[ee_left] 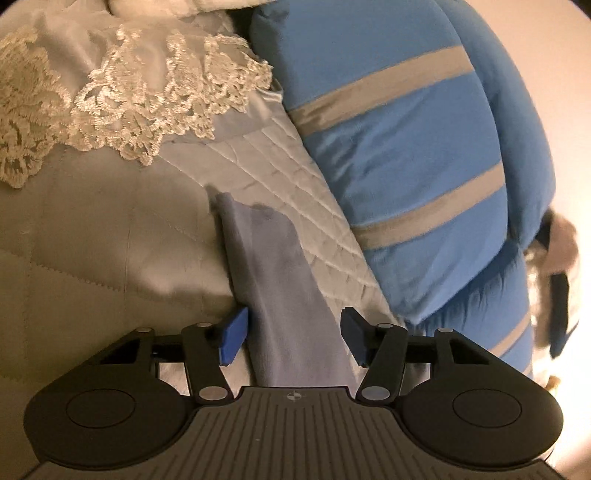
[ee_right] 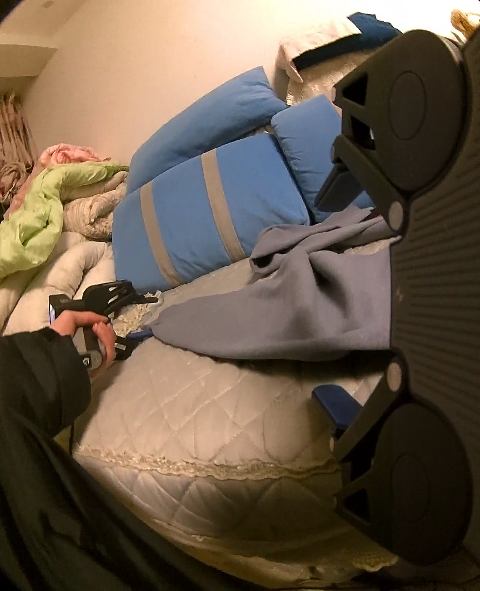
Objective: Fold clothes
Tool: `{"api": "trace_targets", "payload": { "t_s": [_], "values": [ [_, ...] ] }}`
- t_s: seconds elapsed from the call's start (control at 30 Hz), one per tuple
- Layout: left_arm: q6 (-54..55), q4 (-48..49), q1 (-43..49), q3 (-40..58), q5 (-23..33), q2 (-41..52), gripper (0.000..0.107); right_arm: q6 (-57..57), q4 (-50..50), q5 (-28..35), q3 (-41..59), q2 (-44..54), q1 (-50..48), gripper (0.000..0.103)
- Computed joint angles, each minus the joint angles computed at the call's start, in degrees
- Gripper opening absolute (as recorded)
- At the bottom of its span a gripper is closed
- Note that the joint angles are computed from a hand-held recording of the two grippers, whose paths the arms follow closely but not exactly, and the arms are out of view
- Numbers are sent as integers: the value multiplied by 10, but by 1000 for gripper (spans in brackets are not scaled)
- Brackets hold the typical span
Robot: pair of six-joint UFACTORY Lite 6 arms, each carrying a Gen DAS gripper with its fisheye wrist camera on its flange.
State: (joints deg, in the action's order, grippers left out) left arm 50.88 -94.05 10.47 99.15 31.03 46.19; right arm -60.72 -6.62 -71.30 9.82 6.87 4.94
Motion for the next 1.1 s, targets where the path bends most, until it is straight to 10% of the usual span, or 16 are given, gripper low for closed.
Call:
{"api": "trace_targets", "payload": {
  "t_s": [0.37,0.6,0.77,0.83,0.87,0.93,1.1],
  "values": [
    [-72,-15,-32,-32,-126,-39,54,22,-6,26,2,-15,-10,103],
    [-297,231,-29,49,-63,-4,69,28,26,15,10,-5,10,103],
    [-160,116,-25,70,-54,31,67,9,64,-30,17,27,27,103],
    [-178,135,-23,74,-52,39,11,-17,74,-53,18,47,30,103],
    [-198,148,-19,72,-43,42,3,-34,78,-60,17,53,32,102],
    [-167,110,-12,41,-42,32,4,-70,78,-72,13,67,34,96],
    [-60,45,-4,-64,-81,-49,3,-108,92,-54,10,69,51,34]
  ]
}}
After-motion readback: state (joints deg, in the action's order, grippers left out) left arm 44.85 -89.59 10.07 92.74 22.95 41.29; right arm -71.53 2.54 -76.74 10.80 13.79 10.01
